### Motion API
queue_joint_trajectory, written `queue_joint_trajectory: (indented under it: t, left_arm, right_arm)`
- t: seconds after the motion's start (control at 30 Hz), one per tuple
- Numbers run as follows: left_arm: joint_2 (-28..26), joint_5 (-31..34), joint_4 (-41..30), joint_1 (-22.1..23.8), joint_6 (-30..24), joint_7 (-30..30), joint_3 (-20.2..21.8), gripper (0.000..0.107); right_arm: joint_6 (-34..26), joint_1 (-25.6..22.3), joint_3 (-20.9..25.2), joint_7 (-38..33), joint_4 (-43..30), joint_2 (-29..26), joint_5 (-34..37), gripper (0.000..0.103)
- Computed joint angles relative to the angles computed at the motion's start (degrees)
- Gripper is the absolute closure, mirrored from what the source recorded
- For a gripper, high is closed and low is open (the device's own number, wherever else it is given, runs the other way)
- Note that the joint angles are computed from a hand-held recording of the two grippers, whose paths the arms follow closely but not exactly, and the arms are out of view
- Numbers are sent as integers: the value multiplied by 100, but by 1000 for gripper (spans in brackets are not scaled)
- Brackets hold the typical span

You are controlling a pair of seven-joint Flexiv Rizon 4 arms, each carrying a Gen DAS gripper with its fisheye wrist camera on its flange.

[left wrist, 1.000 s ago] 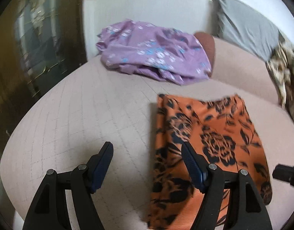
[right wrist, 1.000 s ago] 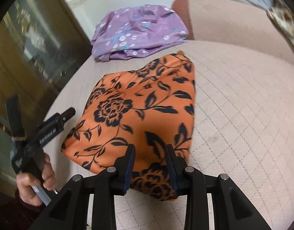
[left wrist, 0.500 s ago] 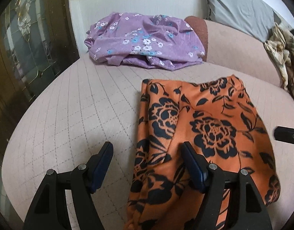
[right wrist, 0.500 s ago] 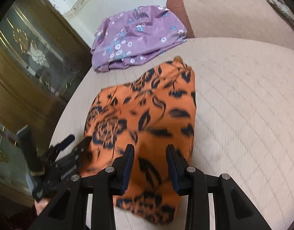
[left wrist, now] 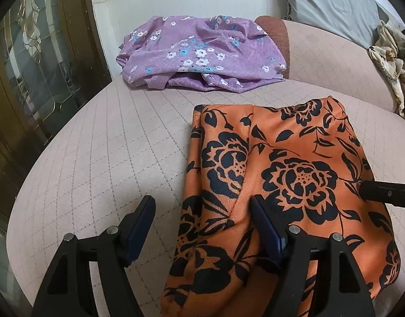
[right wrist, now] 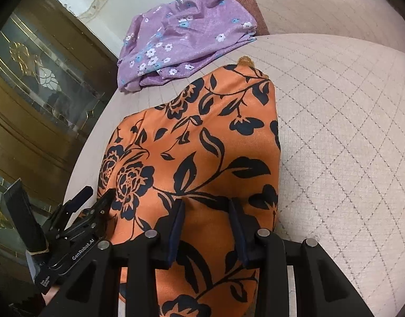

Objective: Fold small clothes
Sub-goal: 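Press the folded orange blouse flat with the right gripper fingers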

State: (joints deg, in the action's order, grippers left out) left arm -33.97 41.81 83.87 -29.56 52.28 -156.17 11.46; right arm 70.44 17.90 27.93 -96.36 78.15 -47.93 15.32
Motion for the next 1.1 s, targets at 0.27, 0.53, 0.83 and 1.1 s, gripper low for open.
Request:
queue_joint_trajectory:
  t: [0.27,0.53,0.83,1.1]
  left_arm:
    - [43,154,40,-74,-62,-68,8,31]
    - [94,202,66,-75,-120,-56,-34,31]
    - [144,326,110,-98,-166,-101,-61,31]
    - [146,401,83,-107,-235,-101,-84,31]
  right_arm:
    - [133,22,-31,65,133,53,-33,64]
    - [230,30,-77,34,478,319,-218,49]
    - [510,-133,152,-215,890,517,-208,62]
    - [504,-33,22,-63,995,467,-558,63]
